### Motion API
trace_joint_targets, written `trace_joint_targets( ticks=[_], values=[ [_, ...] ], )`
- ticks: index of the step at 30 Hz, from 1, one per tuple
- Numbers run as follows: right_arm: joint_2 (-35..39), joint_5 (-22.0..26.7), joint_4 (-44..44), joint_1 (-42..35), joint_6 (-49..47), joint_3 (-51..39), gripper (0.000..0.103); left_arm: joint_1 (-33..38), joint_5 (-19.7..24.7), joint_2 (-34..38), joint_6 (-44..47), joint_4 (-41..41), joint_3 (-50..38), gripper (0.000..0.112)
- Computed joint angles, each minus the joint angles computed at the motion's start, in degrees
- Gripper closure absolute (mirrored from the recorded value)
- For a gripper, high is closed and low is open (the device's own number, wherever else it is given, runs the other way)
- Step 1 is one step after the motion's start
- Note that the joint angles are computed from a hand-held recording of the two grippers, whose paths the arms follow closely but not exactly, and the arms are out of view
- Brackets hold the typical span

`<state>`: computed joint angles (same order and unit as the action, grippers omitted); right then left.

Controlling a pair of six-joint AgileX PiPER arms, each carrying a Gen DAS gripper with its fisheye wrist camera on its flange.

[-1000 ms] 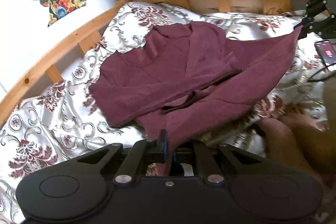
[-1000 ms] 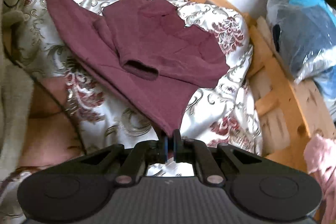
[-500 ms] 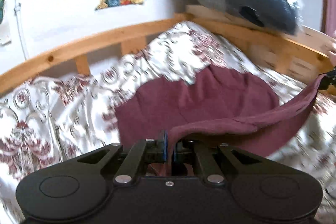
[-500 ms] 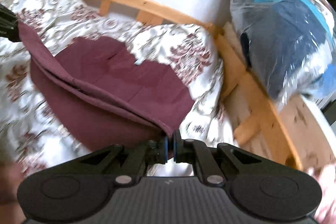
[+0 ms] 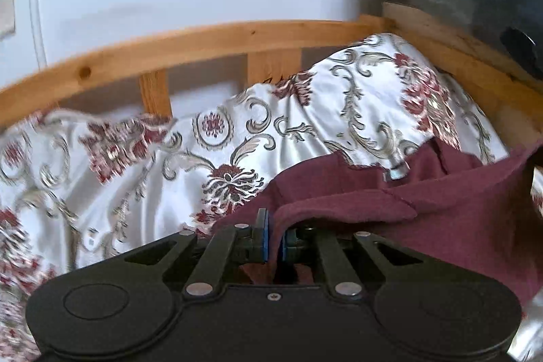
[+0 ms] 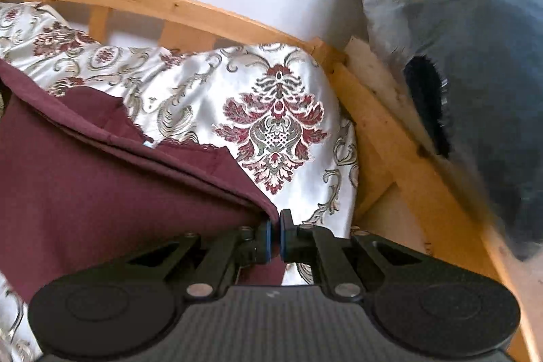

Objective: Fold small clothes
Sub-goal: 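Lift the hem with the left gripper while the right gripper grasps the hem beside it, then lay the hem over the collar and open both grippers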

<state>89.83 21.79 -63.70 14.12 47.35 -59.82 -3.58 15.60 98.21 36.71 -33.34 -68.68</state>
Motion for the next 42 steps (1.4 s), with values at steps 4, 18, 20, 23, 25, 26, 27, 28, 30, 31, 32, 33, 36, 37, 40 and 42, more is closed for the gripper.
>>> trace_joint_targets(
  ticks=[4, 18, 20, 23, 25, 26, 27, 28, 30, 31, 32, 33, 36, 37, 40, 42],
  values=[
    [4.8, -1.1, 1.2, -1.2, -0.6, -2.8, 0.096, 2.8, 1.7, 3.4, 16.9, -18.6, -0.7, 0.103],
    [11.8, -2.6, -0.7, -2.9, 6.9, -5.4, 0.095, 9.3, 14.1, 10.3, 25.2, -34.0, -5.1, 0.099],
    [12.3, -2.0, -0.4, -2.7, 6.2, -6.2, 0.095, 10.7, 17.4, 11.2, 23.0, -33.3, -6.8, 0.098],
    [13.1, -1.4, 0.5, -2.5, 5.0, -7.3, 0.095, 12.2, 20.6, 11.7, 22.1, -33.5, -8.3, 0.098],
    [13.7, -0.9, 0.5, -2.3, 5.2, -7.8, 0.095, 12.8, 22.0, 11.5, 21.9, -33.8, -8.8, 0.098],
    [14.1, -0.6, 0.7, -2.1, 5.1, -8.2, 0.095, 13.0, 22.6, 11.5, 22.0, -34.0, -9.0, 0.098],
    [14.3, -0.4, 0.9, -2.1, 4.9, -8.4, 0.095, 13.1, 23.0, 11.3, 22.3, -34.3, -9.1, 0.098],
    [14.5, -0.2, 0.8, -1.9, 4.9, -8.6, 0.095, 13.1, 22.9, 11.1, 22.6, -34.2, -9.0, 0.098],
    [14.8, 0.2, 0.1, -1.6, 5.5, -8.6, 0.095, 12.9, 22.5, 11.0, 22.8, -34.0, -9.0, 0.098],
    [14.8, 0.2, -0.1, -1.5, 5.8, -8.5, 0.095, 12.9, 22.4, 11.0, 22.7, -34.0, -9.0, 0.098],
    [14.7, 0.3, -0.3, -1.5, 6.1, -8.5, 0.095, 13.0, 22.5, 11.0, 22.2, -33.7, -9.1, 0.098],
    [14.7, 0.3, -0.7, -1.5, 6.6, -8.4, 0.095, 13.0, 22.6, 11.2, 21.5, -33.2, -9.4, 0.098],
    [14.8, 0.2, 0.0, -1.7, 6.0, -8.4, 0.093, 13.3, 23.2, 12.0, 19.9, -32.2, -10.2, 0.097],
    [14.9, 0.3, 0.3, -1.7, 5.8, -8.5, 0.093, 13.3, 23.2, 12.2, 19.1, -31.6, -10.6, 0.097],
    [15.4, 0.6, 0.4, -1.7, 5.8, -9.0, 0.093, 13.2, 22.3, 12.3, 18.0, -30.9, -10.6, 0.088],
    [15.8, 0.5, 1.8, -2.0, 5.0, -9.6, 0.089, 13.1, 21.1, 12.0, 17.7, -30.6, -10.3, 0.082]
  ],
)
